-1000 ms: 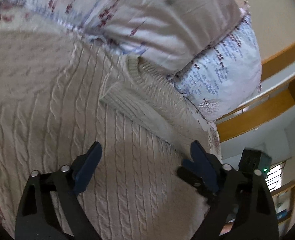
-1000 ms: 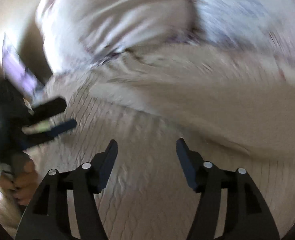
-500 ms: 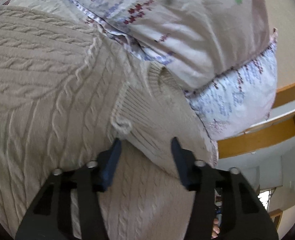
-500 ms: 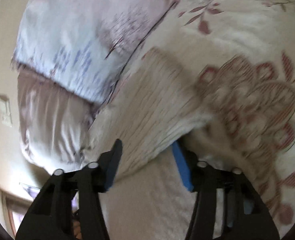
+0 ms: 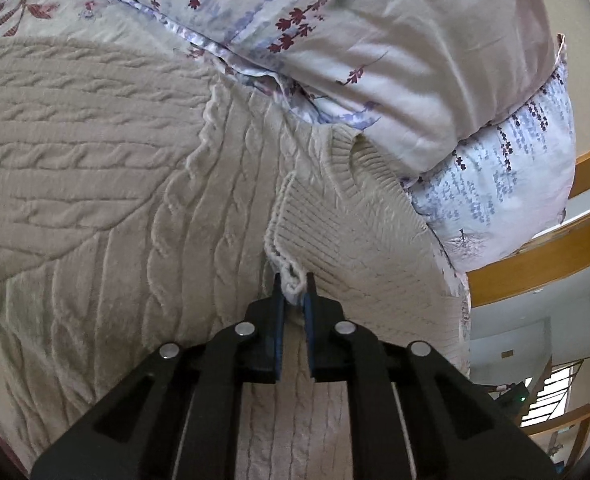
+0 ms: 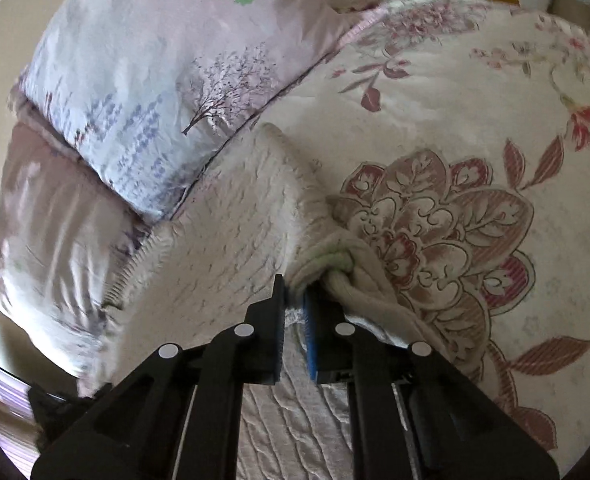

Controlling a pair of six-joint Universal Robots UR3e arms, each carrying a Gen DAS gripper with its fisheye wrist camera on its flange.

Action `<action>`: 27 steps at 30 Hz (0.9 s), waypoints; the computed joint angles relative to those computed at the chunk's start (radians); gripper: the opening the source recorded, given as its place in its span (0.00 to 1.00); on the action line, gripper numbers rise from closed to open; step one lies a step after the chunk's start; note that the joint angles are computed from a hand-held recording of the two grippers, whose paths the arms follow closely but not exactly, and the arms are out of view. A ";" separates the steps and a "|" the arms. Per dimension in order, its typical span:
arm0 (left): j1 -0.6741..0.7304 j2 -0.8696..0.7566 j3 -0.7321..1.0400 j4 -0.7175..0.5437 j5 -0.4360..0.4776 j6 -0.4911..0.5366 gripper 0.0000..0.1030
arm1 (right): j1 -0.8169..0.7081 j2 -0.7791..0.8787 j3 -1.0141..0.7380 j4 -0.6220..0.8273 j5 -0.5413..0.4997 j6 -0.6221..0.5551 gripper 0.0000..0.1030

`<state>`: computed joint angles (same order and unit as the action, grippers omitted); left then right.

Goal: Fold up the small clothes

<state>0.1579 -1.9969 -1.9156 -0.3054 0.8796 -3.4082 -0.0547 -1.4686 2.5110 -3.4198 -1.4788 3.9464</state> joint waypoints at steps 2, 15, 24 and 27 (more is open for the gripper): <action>0.015 0.035 -0.032 -0.008 -0.009 0.018 0.21 | 0.023 -0.026 -0.014 0.047 -0.034 -0.010 0.23; 0.749 0.816 -0.621 -0.504 -0.217 0.528 0.54 | 0.109 0.046 -0.020 -0.108 -0.072 -0.080 0.67; 0.926 0.606 -0.588 -0.352 -0.224 0.394 0.39 | 0.119 0.054 -0.027 -0.110 -0.065 -0.094 0.71; 0.917 0.524 -0.570 -0.247 -0.222 0.315 0.30 | 0.128 0.063 -0.037 -0.107 -0.072 -0.099 0.72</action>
